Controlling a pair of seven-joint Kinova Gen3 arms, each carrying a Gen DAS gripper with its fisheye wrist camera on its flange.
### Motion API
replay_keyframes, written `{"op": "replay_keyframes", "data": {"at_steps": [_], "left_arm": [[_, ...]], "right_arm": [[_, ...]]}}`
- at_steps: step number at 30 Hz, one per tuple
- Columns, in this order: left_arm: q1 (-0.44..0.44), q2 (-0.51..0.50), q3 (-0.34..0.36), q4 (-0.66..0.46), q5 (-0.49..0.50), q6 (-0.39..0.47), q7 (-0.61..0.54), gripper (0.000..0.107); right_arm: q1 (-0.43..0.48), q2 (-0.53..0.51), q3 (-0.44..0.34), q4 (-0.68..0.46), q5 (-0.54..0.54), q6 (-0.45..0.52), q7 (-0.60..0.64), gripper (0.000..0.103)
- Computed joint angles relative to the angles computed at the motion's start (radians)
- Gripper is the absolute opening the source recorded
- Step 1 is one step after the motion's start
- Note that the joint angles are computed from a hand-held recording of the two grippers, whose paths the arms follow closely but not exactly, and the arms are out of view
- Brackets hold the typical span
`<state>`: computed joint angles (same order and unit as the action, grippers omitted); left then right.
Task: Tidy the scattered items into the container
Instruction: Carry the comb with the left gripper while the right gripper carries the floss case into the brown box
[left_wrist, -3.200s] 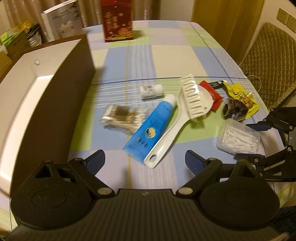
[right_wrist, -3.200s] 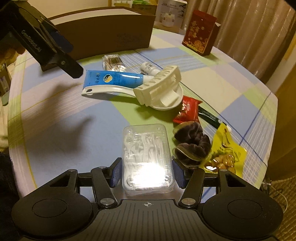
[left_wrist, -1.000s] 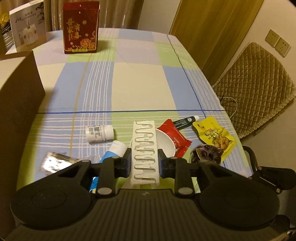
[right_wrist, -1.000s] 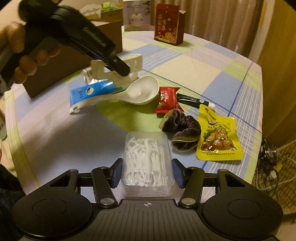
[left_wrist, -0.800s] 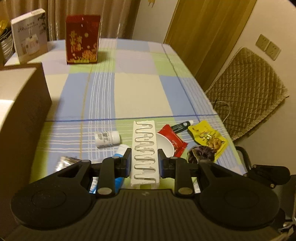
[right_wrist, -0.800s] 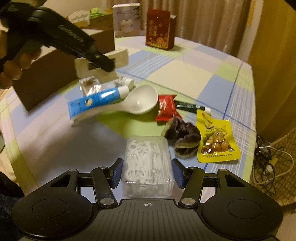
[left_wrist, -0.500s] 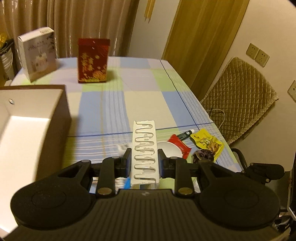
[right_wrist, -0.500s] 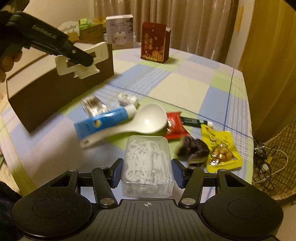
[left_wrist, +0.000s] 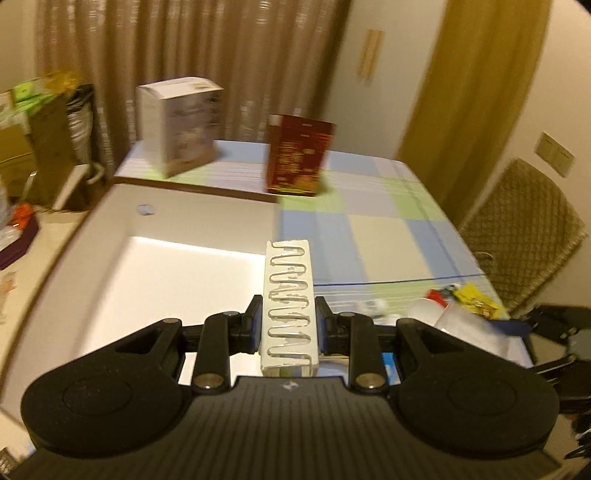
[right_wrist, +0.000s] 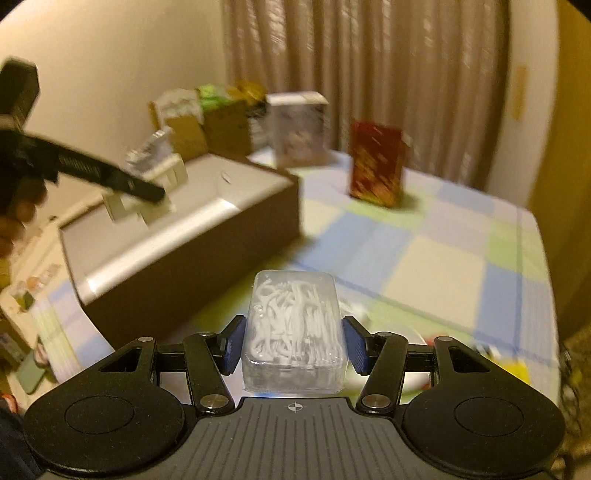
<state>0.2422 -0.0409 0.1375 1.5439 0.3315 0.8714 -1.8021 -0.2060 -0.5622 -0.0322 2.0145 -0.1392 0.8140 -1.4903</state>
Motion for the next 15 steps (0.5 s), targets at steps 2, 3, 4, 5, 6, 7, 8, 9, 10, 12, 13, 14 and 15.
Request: {"op": "replay_keyframes", "data": {"at_steps": [2,3,4,5,6,7,8,9,10,12,13,14,15], "left_arm": [[-0.019,-0.007,-0.020,0.005,-0.001,0.005,-0.009,0.023],[-0.029,-0.010,-0.029,0.006,-0.002,0.011,-0.015,0.023],[-0.039,-0.013,-0.037,0.007,-0.005,0.014,-0.020,0.023],[-0.050,-0.015,-0.045,0.007,-0.007,0.019,-0.027,0.023],[-0.060,-0.015,-0.051,0.003,-0.011,0.027,-0.034,0.023],[-0.070,-0.014,-0.057,-0.001,-0.017,0.034,-0.037,0.023],[-0.079,-0.012,-0.062,-0.002,-0.020,0.040,-0.043,0.023],[-0.089,-0.009,-0.069,-0.007,-0.020,0.048,-0.053,0.023],[-0.100,-0.006,-0.075,-0.010,-0.017,0.055,-0.064,0.023],[-0.118,0.004,-0.083,-0.019,-0.014,0.068,-0.083,0.023],[-0.126,0.011,-0.085,-0.024,-0.015,0.075,-0.091,0.023],[-0.134,0.019,-0.086,-0.028,-0.020,0.082,-0.097,0.023],[-0.140,0.026,-0.085,-0.032,-0.025,0.088,-0.103,0.023]], "right_arm": [[-0.032,0.034,-0.010,-0.021,-0.016,-0.038,0.013,0.058],[-0.047,0.052,-0.018,-0.032,-0.023,-0.058,0.019,0.058],[-0.064,0.073,-0.026,-0.044,-0.030,-0.080,0.026,0.058],[-0.078,0.090,-0.033,-0.052,-0.036,-0.099,0.032,0.058],[-0.097,0.111,-0.040,-0.062,-0.044,-0.123,0.040,0.058],[-0.109,0.131,-0.052,-0.067,-0.048,-0.146,0.043,0.058],[-0.120,0.154,-0.060,-0.075,-0.050,-0.165,0.047,0.058],[-0.132,0.178,-0.068,-0.086,-0.052,-0.183,0.051,0.058],[-0.143,0.204,-0.079,-0.096,-0.053,-0.200,0.053,0.058],[-0.155,0.255,-0.103,-0.121,-0.047,-0.214,0.048,0.058],[-0.160,0.284,-0.116,-0.133,-0.038,-0.222,0.046,0.058],[-0.166,0.308,-0.127,-0.141,-0.030,-0.228,0.044,0.058],[-0.171,0.334,-0.136,-0.152,-0.022,-0.228,0.043,0.058]]}}
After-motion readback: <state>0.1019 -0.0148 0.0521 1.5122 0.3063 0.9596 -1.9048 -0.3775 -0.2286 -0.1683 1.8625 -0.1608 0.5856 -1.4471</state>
